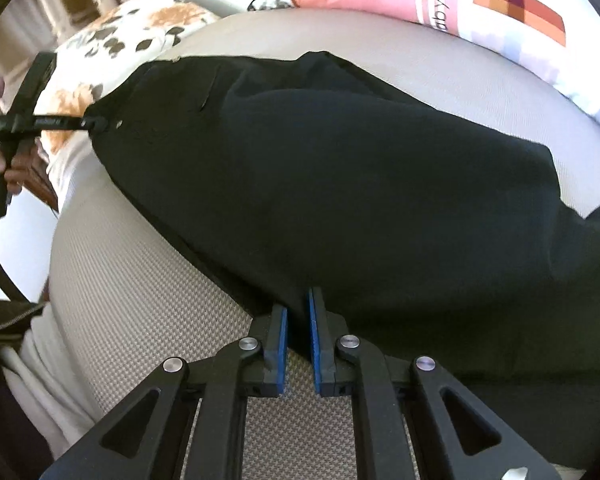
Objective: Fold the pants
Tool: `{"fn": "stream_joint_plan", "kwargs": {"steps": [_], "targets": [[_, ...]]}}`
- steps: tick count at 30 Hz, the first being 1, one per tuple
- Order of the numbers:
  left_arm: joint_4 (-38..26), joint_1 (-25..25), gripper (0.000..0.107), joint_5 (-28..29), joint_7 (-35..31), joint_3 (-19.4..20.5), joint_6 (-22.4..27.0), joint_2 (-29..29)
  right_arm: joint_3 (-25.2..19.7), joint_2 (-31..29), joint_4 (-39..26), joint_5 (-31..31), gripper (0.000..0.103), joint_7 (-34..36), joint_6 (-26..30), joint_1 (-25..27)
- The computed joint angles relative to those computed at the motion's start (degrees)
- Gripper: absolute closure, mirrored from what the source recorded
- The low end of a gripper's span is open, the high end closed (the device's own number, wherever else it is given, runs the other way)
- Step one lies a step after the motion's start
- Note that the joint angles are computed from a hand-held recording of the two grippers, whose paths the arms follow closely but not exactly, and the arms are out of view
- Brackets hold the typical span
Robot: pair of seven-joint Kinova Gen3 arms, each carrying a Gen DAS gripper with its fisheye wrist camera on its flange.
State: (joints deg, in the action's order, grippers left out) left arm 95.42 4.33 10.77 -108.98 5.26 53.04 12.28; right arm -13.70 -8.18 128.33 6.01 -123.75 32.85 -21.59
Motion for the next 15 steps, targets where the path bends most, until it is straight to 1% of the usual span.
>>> {"fn": "stream_joint_plan", "kwargs": {"steps": [1, 3, 4, 5, 6, 8, 10, 12, 15], "targets": [[0.64, 0.60, 0.053, -2.21, 1.26, 0.34, -0.86, -1.01, -0.09, -0.11, 0.12, 0.14, 0.093, -0.48, -0.27, 0.12], [2.53, 3.63, 0.053, -4.45, 1.30, -1.57, -2.64, -4.08, -1.03, -0.28, 0.35, 1.62, 0.092, -2.38, -0.66, 0.32], [4.01, 6.27, 0.053, -5.09, 0.71, -3.79, -4.44, -6.01, -1.01, -0.44, 0.54, 1.64, 0.091, -2.63, -0.94, 0.25], [5.40, 7.86, 0.053, -4.90, -0.81, -5.08, -6.21, -7.76, -0.60, -0.76, 0.90, 1.05, 0.091, -2.30, -1.47, 0.14], [6.87, 8.53, 0.053, -3.82, -3.14, -5.30, -7.98, -9.69, -0.51, -1.14, 1.31, 0.70, 0.091, -2.61, -2.16, 0.23], [9.20, 7.73, 0.053, -0.29, -7.80, -2.88, -10.59, -12.60, 1.24, -1.98, 1.92, -2.04, 0.091, -0.68, -3.41, 0.08], [10.05, 9.03, 0.053, 3.66, -12.46, -0.92, -11.57, -13.39, 3.81, -2.43, 2.14, -6.25, 0.091, 2.87, -4.23, -0.16], [10.01, 11.00, 0.053, 7.05, -17.12, 0.57, -11.31, -12.51, 4.83, -2.55, 2.19, -8.92, 0.091, 4.98, -4.60, 0.18], [9.78, 14.84, 0.053, 10.15, -23.65, 2.88, -11.86, -9.21, 4.40, -2.32, 1.91, -10.33, 0.091, 5.96, -4.48, 1.14]]}}
